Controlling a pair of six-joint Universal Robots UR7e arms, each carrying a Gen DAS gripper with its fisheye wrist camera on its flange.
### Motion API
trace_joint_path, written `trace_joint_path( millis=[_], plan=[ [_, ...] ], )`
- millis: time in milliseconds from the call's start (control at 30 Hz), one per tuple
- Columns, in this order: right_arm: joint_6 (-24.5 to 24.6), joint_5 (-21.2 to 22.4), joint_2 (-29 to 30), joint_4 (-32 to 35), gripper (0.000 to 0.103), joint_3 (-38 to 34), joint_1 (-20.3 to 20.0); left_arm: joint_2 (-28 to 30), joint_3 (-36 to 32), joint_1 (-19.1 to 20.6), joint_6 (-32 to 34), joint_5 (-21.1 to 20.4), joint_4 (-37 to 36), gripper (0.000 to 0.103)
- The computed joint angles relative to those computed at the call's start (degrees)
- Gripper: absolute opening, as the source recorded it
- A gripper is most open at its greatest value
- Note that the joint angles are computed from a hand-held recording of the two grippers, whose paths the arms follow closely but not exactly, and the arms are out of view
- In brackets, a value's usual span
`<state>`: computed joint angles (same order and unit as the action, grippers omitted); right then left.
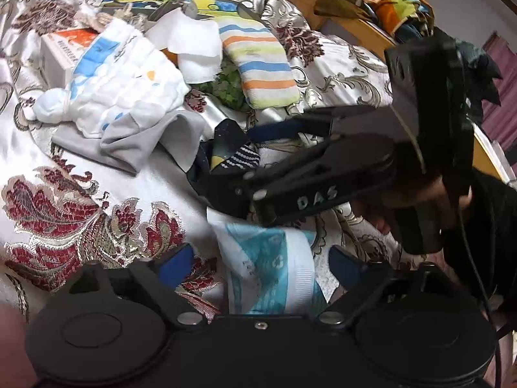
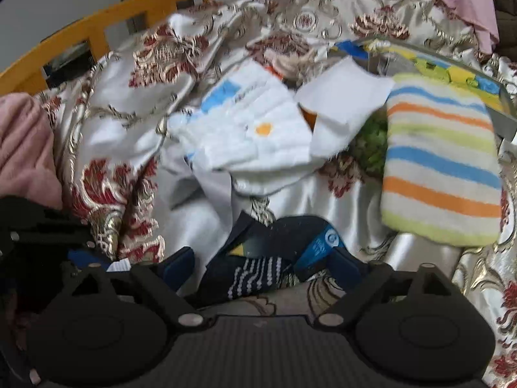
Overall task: Organize soft objects
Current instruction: 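Reach right tool to the dark navy sock while left tool reaches the teal-printed packet, then close right tool on the navy sock while left tool grips the teal packet, lift both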
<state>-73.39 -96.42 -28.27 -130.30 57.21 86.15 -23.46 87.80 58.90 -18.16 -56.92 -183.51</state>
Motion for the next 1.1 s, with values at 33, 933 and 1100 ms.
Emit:
trace_joint_path(
  millis=[33, 933, 1100],
  plan=[
    [0.41, -0.49, 0.23, 0.19, 0.085, -0.31, 0.01, -0.04, 0.08, 0.19, -0.67, -0.35, -0.41, 0.084],
    [4.18, 5.19, -3.72, -9.26, 0.017, 6.57, -0.95, -0.30, 4.37, 1.43, -5.67, -4.22, -18.34, 0.050],
    [3.79, 9.69, -5.37, -13.01, 0.017, 8.80, -1.45, 0.14, 4.45, 0.97, -4.99, -2.71, -22.85, 0.050]
  ],
)
